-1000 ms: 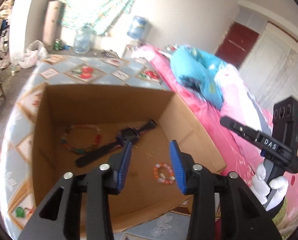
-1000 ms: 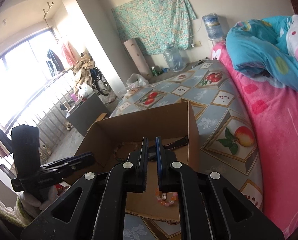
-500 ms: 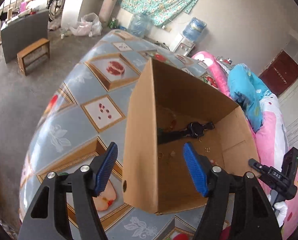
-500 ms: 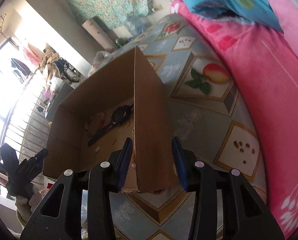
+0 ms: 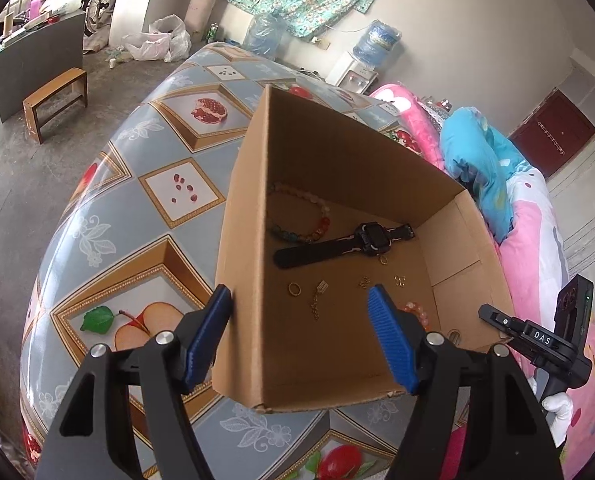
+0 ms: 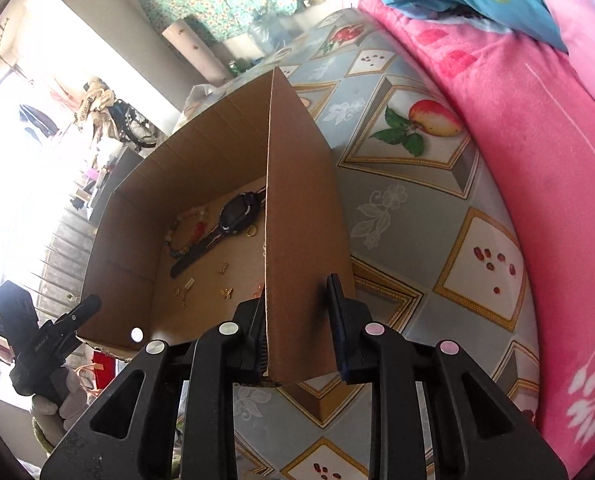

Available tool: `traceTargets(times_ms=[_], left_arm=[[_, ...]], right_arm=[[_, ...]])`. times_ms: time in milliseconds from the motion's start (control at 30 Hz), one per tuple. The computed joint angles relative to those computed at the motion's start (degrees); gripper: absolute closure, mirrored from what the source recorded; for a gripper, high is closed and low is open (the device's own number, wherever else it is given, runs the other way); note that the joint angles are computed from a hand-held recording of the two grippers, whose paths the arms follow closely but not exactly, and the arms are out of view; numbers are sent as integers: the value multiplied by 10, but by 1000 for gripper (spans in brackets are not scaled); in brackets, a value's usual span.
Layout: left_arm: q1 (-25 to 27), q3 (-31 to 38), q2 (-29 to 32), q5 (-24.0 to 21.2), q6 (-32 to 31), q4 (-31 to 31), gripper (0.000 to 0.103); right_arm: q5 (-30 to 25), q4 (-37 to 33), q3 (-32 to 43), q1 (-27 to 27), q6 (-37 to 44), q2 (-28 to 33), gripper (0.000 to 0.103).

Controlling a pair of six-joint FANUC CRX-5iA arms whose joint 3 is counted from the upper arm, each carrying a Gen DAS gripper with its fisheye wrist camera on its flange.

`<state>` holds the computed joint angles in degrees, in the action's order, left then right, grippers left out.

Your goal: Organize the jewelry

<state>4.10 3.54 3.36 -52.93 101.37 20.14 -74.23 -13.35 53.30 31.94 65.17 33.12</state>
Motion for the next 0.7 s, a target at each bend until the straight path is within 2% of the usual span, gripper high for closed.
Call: traceTargets(times_ms=[300,467,700], left_arm=[[-20,-37,-45,-6,27,-25,35],[-25,-66,-65,9,23,-25,33],[-52,-54,-76,3,61,-98,33]], right_arm=[[30,30,-86,15,-2,-55,79],[53,32,-134,18,0,-81,79],[80,40,-175,25,-2,-106,78]])
